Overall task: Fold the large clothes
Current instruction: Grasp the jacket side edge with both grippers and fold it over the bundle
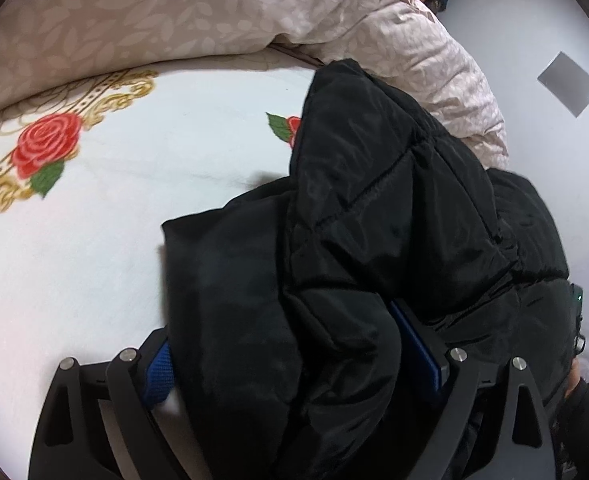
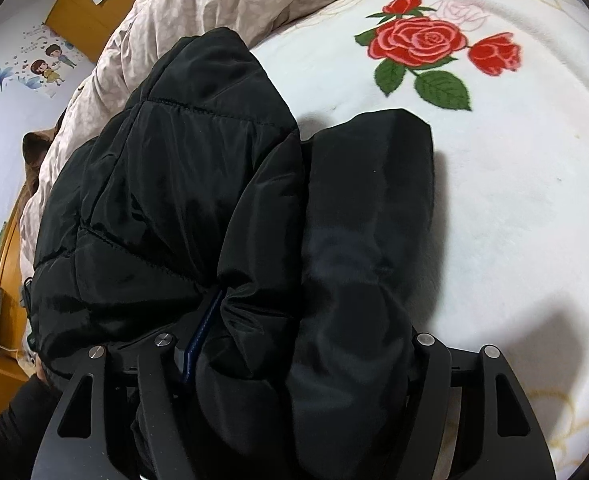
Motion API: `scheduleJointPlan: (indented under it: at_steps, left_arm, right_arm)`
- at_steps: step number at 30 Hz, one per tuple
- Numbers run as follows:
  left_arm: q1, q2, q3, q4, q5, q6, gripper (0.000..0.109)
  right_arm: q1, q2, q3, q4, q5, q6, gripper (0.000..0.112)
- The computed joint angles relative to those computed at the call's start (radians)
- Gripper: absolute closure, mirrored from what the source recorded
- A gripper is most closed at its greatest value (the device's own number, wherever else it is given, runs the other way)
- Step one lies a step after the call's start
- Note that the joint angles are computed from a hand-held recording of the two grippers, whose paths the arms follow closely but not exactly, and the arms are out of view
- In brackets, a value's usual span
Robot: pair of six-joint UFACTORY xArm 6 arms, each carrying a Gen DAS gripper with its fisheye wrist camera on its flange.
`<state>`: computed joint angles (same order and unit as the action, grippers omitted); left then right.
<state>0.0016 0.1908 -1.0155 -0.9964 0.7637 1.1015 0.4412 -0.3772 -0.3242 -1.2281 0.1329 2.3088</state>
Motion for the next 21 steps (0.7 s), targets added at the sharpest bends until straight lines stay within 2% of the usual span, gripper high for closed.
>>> scheduleJointPlan:
  at_steps: [2,3,5,6,8,13,16,21]
  left_arm:
    - [-0.015,-0.012,0.017,0.008,-0.033,-0.003,0.014]
    - [-0.025,-0.024,0.031,0.012,-0.053,-0.002,0.017]
    - [-0.044,-0.051,0.06,0.012,-0.087,0.003,0.03]
    - [-0.058,-0.072,0.08,0.018,-0.115,0.0,0.034]
    - [-0.08,-0.107,0.111,0.039,-0.155,-0.01,0.049]
    - [-0.127,-0.191,0.174,0.149,-0.254,-0.095,0.07]
    - [-0.154,-0.251,0.219,0.221,-0.316,-0.145,0.076]
    - [-0.136,-0.363,0.259,0.221,-0.292,-0.148,0.079]
  right_arm:
    - [-0.006,0.013,-0.009,0.003,-0.008,-0.009,0.045]
    - [-0.005,0.014,-0.013,0.008,-0.009,-0.017,0.05]
    - [-0.014,0.012,-0.019,-0.035,-0.024,0.025,0.059]
    - [-0.008,0.011,-0.021,-0.012,-0.018,0.006,0.062]
    - [0.007,0.005,-0.022,0.059,0.0,-0.054,0.066]
    - [0.079,-0.03,-0.032,0.313,0.101,-0.276,0.079]
    - [0.131,-0.065,-0.05,0.419,0.189,-0.368,0.082]
    - [0.215,-0.137,-0.093,0.495,0.334,-0.427,0.084]
